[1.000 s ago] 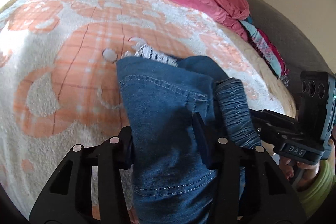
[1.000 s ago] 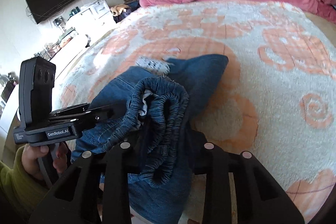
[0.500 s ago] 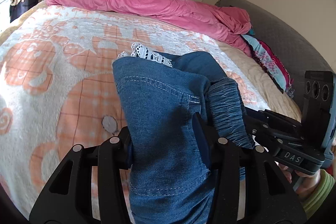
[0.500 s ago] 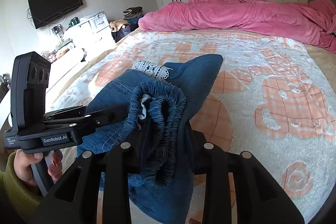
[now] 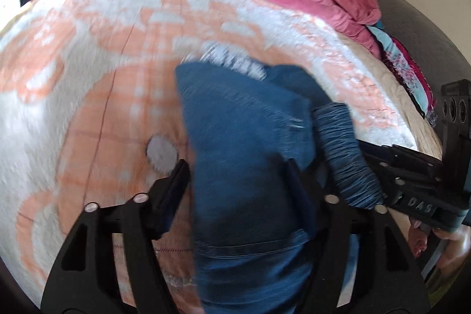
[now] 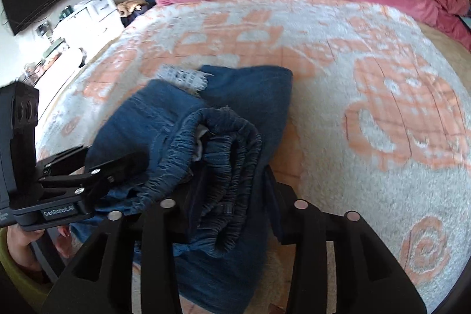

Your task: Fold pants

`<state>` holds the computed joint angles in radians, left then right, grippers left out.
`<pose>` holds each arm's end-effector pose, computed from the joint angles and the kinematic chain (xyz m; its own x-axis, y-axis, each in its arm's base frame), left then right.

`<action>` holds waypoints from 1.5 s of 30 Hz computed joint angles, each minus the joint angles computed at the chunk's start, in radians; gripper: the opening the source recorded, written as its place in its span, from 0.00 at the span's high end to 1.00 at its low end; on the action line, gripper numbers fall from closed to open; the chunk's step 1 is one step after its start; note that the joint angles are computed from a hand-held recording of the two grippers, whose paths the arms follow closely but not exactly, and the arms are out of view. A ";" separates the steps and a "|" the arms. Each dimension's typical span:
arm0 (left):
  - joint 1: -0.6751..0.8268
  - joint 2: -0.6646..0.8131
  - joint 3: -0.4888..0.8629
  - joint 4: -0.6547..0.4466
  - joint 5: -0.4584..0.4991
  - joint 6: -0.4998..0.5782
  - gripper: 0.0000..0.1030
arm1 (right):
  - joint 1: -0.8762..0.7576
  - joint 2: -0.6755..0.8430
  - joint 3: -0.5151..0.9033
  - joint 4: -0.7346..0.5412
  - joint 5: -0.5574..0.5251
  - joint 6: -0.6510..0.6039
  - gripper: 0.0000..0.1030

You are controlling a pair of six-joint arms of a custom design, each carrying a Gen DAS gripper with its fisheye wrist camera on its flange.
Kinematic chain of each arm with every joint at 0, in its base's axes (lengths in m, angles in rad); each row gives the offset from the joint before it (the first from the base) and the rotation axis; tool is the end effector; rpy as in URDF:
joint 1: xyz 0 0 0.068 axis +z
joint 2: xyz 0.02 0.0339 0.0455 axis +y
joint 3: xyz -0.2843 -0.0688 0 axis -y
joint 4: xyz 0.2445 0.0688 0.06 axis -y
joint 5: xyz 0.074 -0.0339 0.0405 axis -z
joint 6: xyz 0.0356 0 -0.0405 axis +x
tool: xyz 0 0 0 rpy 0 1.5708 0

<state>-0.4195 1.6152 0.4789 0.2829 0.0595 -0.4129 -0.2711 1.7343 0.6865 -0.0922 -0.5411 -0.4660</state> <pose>0.2384 -0.1086 0.1185 -0.8078 -0.0783 -0.5842 0.1290 0.9436 -0.3048 0.2786 -0.0584 0.1172 -0.7921 -0.1796 -0.5834 -0.3734 0.8986 0.2305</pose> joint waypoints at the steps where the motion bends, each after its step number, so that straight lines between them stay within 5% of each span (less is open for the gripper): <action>1: 0.011 0.013 -0.005 0.017 0.015 0.000 0.40 | -0.006 0.011 0.005 -0.003 0.001 0.004 0.55; 5: 0.004 0.013 -0.011 0.028 0.002 0.003 0.38 | -0.015 0.029 -0.001 0.027 0.030 0.022 0.38; 14: -0.015 -0.063 -0.065 0.034 -0.016 -0.035 0.29 | -0.050 -0.013 -0.030 0.034 0.018 0.008 0.28; 22: -0.079 -0.276 -0.139 -0.050 -0.070 -0.083 0.14 | -0.145 -0.142 -0.093 -0.003 -0.039 -0.078 0.26; 25: -0.145 -0.370 -0.158 -0.115 -0.139 -0.109 0.12 | -0.185 -0.222 -0.133 -0.010 -0.067 -0.121 0.26; 26: -0.164 -0.394 -0.163 -0.129 -0.155 -0.120 0.10 | -0.195 -0.242 -0.141 -0.012 -0.076 -0.130 0.14; 28: -0.229 -0.470 -0.178 -0.180 -0.210 -0.157 0.09 | -0.225 -0.298 -0.168 -0.010 -0.100 -0.137 0.05; 39: -0.478 -0.710 -0.169 -0.494 -0.470 -0.302 0.09 | -0.427 -0.505 -0.252 -0.141 -0.270 -0.273 0.04; 45: -0.615 -0.747 -0.141 -0.637 -0.601 -0.389 0.09 | -0.599 -0.581 -0.244 -0.370 -0.420 -0.445 0.04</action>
